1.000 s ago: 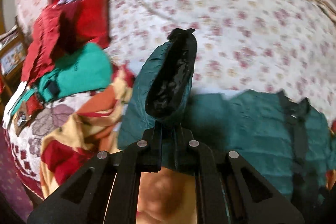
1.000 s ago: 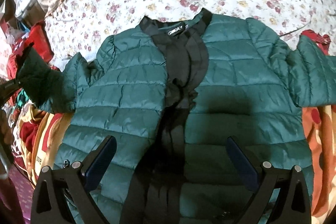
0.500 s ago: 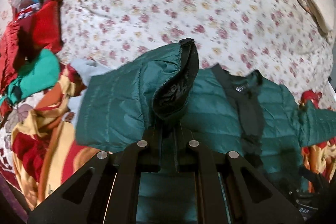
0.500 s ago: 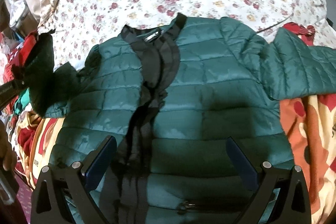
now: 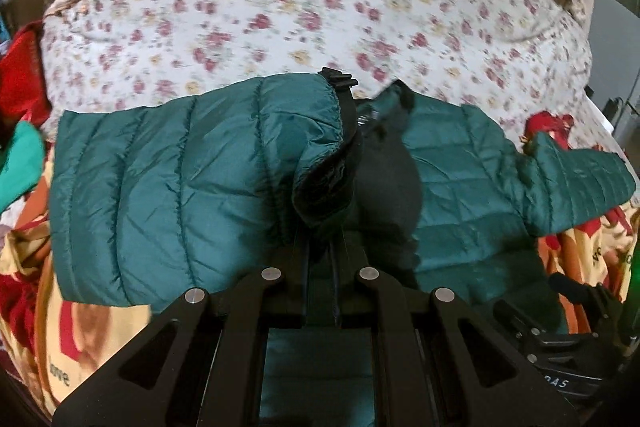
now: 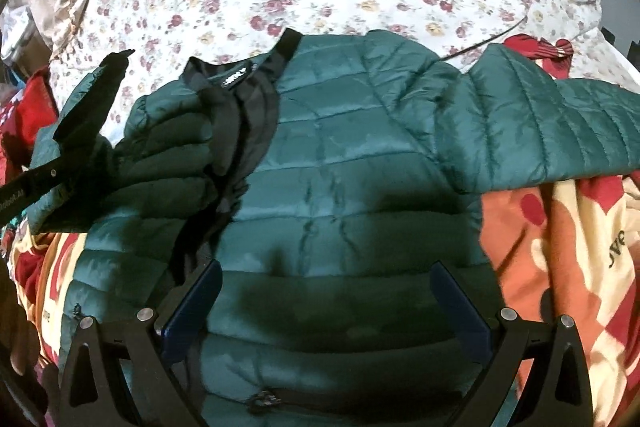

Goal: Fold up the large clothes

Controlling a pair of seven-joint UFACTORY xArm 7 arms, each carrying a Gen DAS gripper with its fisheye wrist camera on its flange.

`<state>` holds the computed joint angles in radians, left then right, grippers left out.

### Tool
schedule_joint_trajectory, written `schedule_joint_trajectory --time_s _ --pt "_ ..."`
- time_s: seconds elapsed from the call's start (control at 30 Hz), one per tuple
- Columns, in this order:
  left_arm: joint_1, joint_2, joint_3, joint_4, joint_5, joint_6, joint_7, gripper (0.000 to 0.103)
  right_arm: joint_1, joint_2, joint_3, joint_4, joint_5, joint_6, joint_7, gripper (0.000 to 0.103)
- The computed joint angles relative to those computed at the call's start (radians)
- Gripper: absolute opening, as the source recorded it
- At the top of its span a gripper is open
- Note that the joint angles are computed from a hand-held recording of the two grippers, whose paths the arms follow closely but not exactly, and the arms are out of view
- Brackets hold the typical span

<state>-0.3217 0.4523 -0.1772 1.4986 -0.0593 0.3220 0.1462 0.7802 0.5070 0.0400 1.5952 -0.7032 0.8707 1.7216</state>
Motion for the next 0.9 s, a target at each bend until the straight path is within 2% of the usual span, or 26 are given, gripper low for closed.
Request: schedule_joint_trajectory --time_s 0.17,0.47,0.53,0.57,0.6,0.63,0.7,0.8,0.9 --pt "-0.024 0.036 -0.008 0.032 0.006 0.017 0.009 0.007 -0.02 -0.016 0.0 -0.038 0.011 -0.021 0.001 0.103" --pt "-0.094 0.16 0.061 0.092 0.09 0.069 -0.072 0.009 -0.031 -0.054 0.008 -0.097 0.006 -0.035 0.04 0.103" --pt "-0.051 0.175 0.014 0.088 0.052 0.077 -0.047 0.013 -0.034 -0.066 0.011 -0.112 0.0 -0.053 0.056 0.103" --pt "-0.024 0.174 -0.018 0.079 0.024 0.071 -0.019 0.02 -0.034 -0.068 0.014 -0.11 -0.001 -0.05 0.059 0.103" --pt "0.016 0.169 -0.062 0.066 -0.016 0.067 0.027 0.031 -0.031 -0.067 0.016 -0.102 -0.004 -0.04 0.058 0.103" --pt "0.069 0.156 -0.12 0.048 -0.071 0.077 0.092 0.038 -0.03 -0.065 0.018 -0.093 -0.005 -0.032 0.052 0.103" --pt "0.118 0.113 -0.164 0.004 -0.146 0.079 0.173 0.056 -0.026 -0.055 0.021 -0.067 -0.011 -0.02 0.037 0.103" --pt "0.182 0.007 -0.208 -0.105 -0.252 0.035 0.298 0.063 -0.028 -0.041 0.019 -0.05 -0.027 -0.082 0.035 0.103" --pt "0.206 -0.089 -0.182 -0.173 -0.303 0.042 0.376 0.064 -0.035 -0.004 0.012 -0.016 -0.025 -0.176 0.018 0.103"
